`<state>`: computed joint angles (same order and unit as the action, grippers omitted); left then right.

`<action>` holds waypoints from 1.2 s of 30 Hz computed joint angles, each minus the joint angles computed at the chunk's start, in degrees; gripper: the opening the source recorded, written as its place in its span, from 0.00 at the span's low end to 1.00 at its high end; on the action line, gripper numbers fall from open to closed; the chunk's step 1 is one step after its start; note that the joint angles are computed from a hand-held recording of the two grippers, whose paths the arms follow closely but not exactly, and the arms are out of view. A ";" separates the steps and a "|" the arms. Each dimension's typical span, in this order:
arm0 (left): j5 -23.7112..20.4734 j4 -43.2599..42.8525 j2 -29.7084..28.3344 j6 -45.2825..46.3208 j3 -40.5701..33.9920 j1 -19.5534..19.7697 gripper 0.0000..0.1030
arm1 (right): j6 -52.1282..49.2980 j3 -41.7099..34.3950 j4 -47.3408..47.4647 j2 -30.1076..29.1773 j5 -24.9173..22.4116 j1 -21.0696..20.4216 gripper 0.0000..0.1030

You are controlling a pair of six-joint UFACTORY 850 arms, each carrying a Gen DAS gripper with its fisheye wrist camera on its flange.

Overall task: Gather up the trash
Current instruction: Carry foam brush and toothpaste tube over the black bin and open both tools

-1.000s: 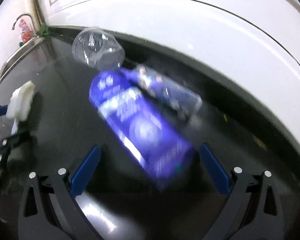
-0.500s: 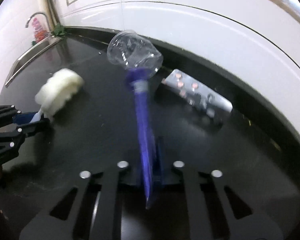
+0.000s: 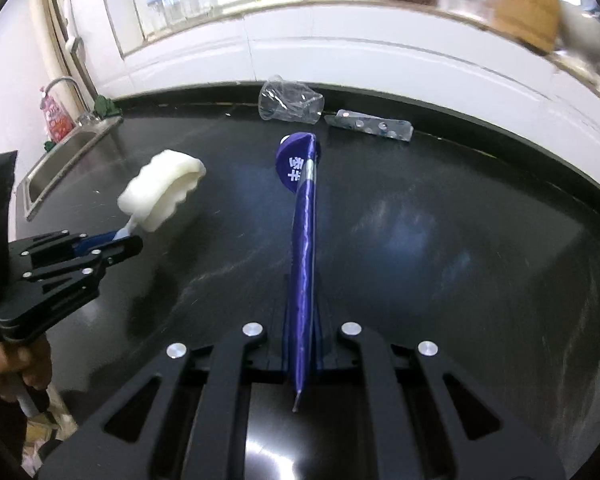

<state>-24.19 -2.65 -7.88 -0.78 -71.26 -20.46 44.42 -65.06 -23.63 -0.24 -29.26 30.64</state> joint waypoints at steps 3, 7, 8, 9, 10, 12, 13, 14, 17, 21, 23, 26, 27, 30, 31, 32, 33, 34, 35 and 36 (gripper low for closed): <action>0.47 0.03 3.16 0.21 3.23 -0.17 0.16 | 3.50 1.40 -2.08 2.07 -0.88 2.17 0.09; 0.89 0.55 6.23 -0.24 6.48 -0.16 0.16 | 7.47 2.05 -5.74 3.36 -2.71 4.52 0.09; 1.03 0.52 6.52 -0.12 6.78 -0.07 0.16 | 7.58 1.87 -6.12 3.19 -2.77 4.70 0.09; 1.13 0.49 6.78 0.01 7.01 0.09 0.16 | 8.52 1.78 -6.83 3.30 -2.76 5.34 0.09; 1.34 0.62 7.18 -0.15 7.38 0.25 0.16 | 8.58 1.43 -6.93 3.13 -2.87 5.83 0.09; 1.60 0.48 8.96 0.01 8.86 0.97 0.16 | 8.46 0.44 -7.13 2.33 -2.96 6.68 0.09; 1.73 0.33 9.76 0.06 9.50 1.44 0.16 | 8.27 -0.22 -6.99 1.76 -2.85 7.25 0.09; 1.79 0.17 10.72 0.19 10.22 2.10 0.16 | 7.86 -0.96 -6.78 1.10 -2.71 7.77 0.09; 2.04 0.44 13.86 -0.11 12.71 4.70 0.16 | 5.99 -4.12 -5.69 -1.78 -1.84 9.86 0.09; 1.70 2.31 19.25 -1.67 16.83 9.88 0.16 | 0.99 -10.53 -1.95 -7.78 0.22 13.59 0.09; 1.02 3.01 22.74 -2.45 19.26 13.40 0.16 | -2.15 -13.96 0.56 -10.79 1.43 15.70 0.09; -0.31 3.83 28.38 -2.87 22.89 19.37 0.16 | -9.21 -20.78 6.72 -16.74 2.47 18.84 0.09; -1.11 4.24 30.69 -2.85 24.36 22.10 0.16 | -11.42 -22.84 8.60 -18.40 2.41 19.67 0.09; -3.17 4.27 35.52 -1.48 27.51 29.46 0.16 | -21.05 -31.27 17.18 -25.30 1.55 22.76 0.09; -3.75 3.82 36.62 -0.67 28.27 31.49 0.16 | -23.87 -34.11 19.51 -27.54 0.95 23.75 0.09; -4.65 2.78 37.99 1.01 29.27 34.70 0.16 | -26.69 -36.85 21.83 -29.68 0.19 24.65 0.09; -5.26 2.47 39.03 1.82 30.11 37.37 0.16 | -29.97 -40.32 24.57 -32.32 -1.03 25.71 0.09; -5.64 2.12 39.87 2.87 30.92 39.95 0.16 | -32.32 -43.78 26.39 -34.94 -2.41 26.72 0.09; -6.39 1.12 40.62 4.79 31.95 43.55 0.16 | -34.33 -47.22 28.02 -37.54 -3.95 27.60 0.09; -6.81 0.01 40.85 6.15 32.40 45.44 0.16 | -35.42 -49.63 28.92 -39.32 -5.16 28.18 0.09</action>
